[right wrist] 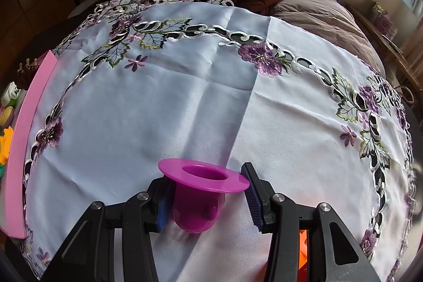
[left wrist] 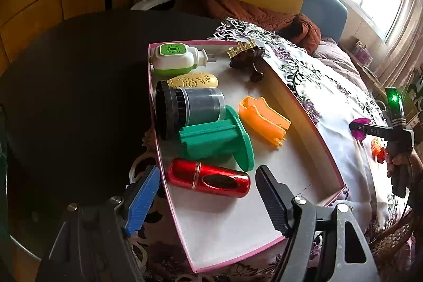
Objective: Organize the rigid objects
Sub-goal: 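Carry the magenta cup over the pink tray with the right tool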
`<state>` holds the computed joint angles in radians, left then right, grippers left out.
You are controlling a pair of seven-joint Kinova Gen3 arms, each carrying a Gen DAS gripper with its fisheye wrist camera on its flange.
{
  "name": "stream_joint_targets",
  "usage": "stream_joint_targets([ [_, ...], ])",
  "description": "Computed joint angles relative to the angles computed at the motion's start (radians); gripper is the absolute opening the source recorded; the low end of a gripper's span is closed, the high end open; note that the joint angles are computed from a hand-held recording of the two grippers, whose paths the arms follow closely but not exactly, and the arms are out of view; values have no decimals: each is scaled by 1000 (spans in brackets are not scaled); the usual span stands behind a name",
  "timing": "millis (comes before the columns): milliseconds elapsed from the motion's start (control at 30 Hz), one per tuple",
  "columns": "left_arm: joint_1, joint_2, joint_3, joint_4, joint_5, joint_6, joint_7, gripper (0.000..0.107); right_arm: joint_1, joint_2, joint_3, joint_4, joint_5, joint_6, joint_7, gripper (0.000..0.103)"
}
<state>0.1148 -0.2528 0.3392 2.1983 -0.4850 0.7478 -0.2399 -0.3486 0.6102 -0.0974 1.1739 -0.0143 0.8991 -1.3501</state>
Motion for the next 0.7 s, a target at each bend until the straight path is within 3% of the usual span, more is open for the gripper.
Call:
stream_joint_targets([
  [267,16,24,55,-31,-83,74,75,75,-8,-5,5,7,13,-6,-2,48],
  [700,94,36,49,-68,-160,200,174,75,-23,-16,12,34,42,-37,-10,48],
])
